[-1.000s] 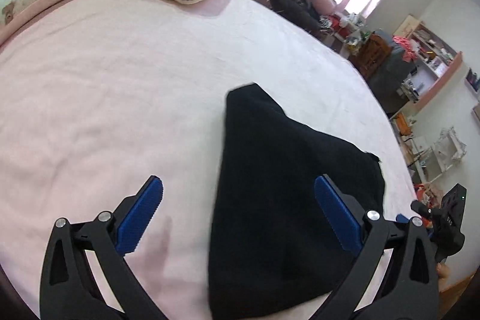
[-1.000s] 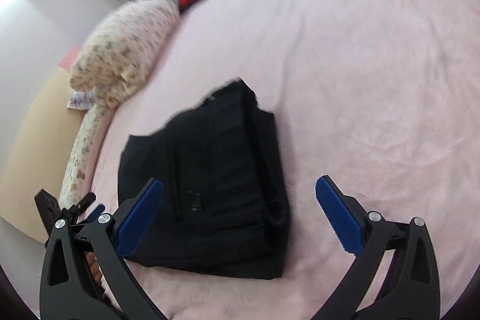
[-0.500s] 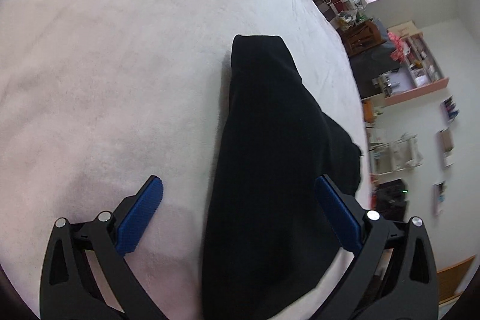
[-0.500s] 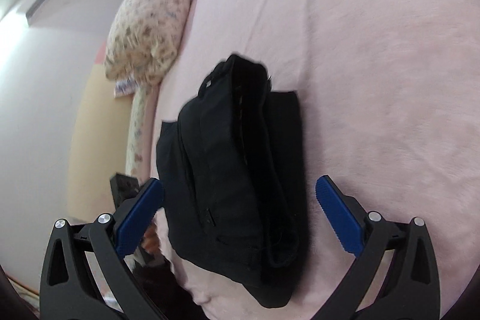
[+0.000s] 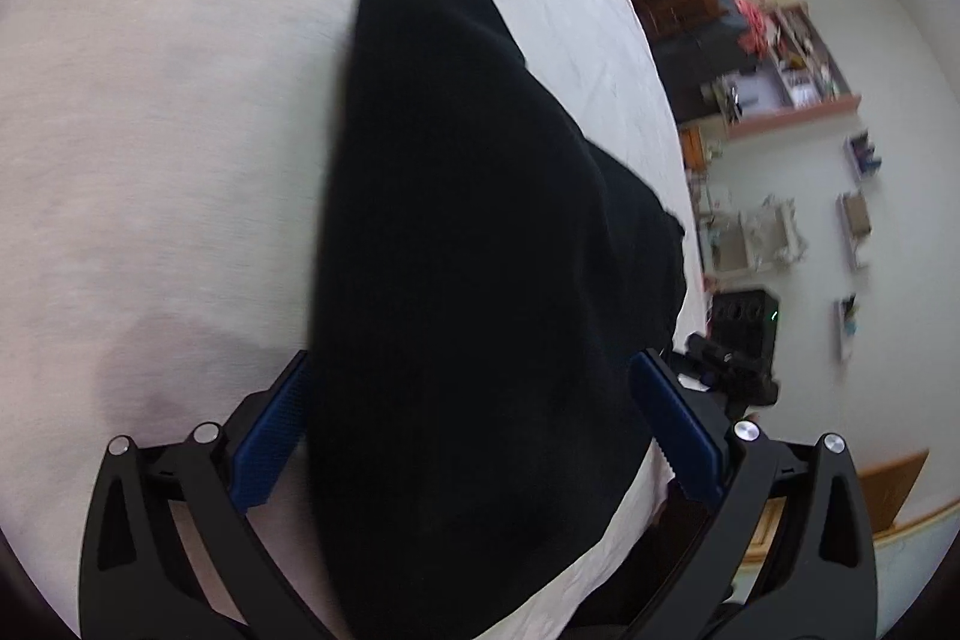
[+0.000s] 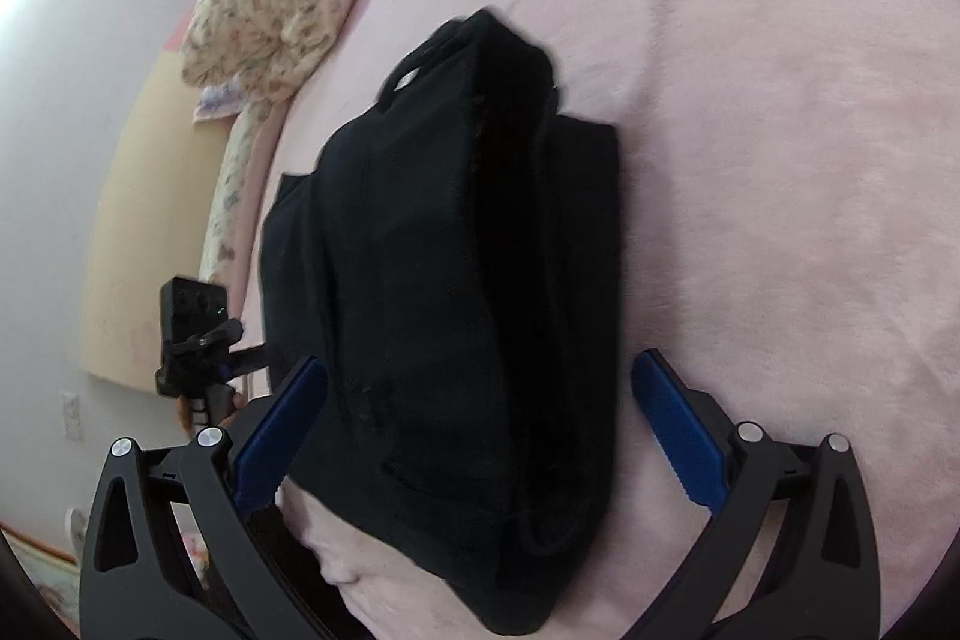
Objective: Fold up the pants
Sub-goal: 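Move both tools to one edge of the black trousers bundle, then close both tools on the same edge of the trousers bundle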
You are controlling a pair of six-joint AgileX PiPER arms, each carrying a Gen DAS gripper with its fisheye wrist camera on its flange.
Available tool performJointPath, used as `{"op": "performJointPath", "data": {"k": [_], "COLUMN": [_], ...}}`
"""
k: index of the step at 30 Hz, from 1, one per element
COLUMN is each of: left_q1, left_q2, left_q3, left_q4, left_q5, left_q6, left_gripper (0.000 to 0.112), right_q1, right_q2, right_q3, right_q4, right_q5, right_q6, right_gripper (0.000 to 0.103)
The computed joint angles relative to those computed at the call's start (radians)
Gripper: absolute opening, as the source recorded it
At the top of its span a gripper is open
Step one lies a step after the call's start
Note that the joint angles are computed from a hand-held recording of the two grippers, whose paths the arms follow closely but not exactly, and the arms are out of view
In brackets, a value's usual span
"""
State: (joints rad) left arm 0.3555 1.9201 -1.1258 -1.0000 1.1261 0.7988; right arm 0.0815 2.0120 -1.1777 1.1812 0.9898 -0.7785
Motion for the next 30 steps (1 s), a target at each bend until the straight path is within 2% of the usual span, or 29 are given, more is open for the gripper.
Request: {"op": "performJointPath", "data": {"k": [1, 3, 7, 11, 14, 17, 18, 19, 21, 24, 30], "left_q1": [-0.008, -0.005, 0.007, -0.021, -0.029, -0.005, 0.001, 0.008, 0.024, 0.051, 0.056], "left_q2": [-0.004, 0.005, 0.056, 0.066, 0.051, 0.065, 0.062, 0.059, 0.056, 0.063, 0.023], "left_q3": [0.001, -0.006, -0.039, -0.058, -0.037, -0.028, -0.017, -0.012, -0.002, 0.009, 0.054], "left_q4": [0.005, 0.003, -0.029, -0.031, -0.034, -0.075, -0.079, -0.078, -0.078, -0.091, -0.139], "left_q5": [-0.008, -0.001, 0.031, 0.025, 0.002, 0.025, 0.02, 0.012, 0.007, 0.007, -0.008], "left_q6": [0.0, 0.009, 0.011, 0.029, 0.055, 0.079, 0.085, 0.081, 0.074, 0.065, 0.119], "left_gripper": [0.101, 0.101, 0.101, 0.101, 0.101, 0.098, 0.093, 0.09, 0.074, 0.055, 0.027], "right_q1": [-0.005, 0.004, -0.039, 0.028, 0.025, 0.003, -0.009, -0.022, -0.037, -0.028, -0.012], "right_q2": [0.008, 0.009, 0.058, 0.046, 0.039, 0.044, 0.044, 0.047, 0.061, 0.051, 0.028], "right_q3": [0.004, -0.004, -0.009, -0.047, -0.021, -0.008, 0.003, 0.014, 0.023, 0.034, 0.048], "right_q4": [0.017, -0.001, 0.09, 0.021, 0.063, 0.088, 0.089, 0.091, 0.126, 0.142, 0.185], "right_q5": [0.032, 0.028, 0.069, -0.003, 0.004, 0.016, 0.013, 0.008, 0.027, 0.012, -0.009], "right_q6": [-0.025, -0.016, -0.056, -0.015, -0.08, -0.078, -0.08, -0.077, -0.095, -0.103, -0.124], "right_gripper": [0.102, 0.102, 0.102, 0.102, 0.102, 0.082, 0.069, 0.061, 0.056, 0.05, 0.041]}}
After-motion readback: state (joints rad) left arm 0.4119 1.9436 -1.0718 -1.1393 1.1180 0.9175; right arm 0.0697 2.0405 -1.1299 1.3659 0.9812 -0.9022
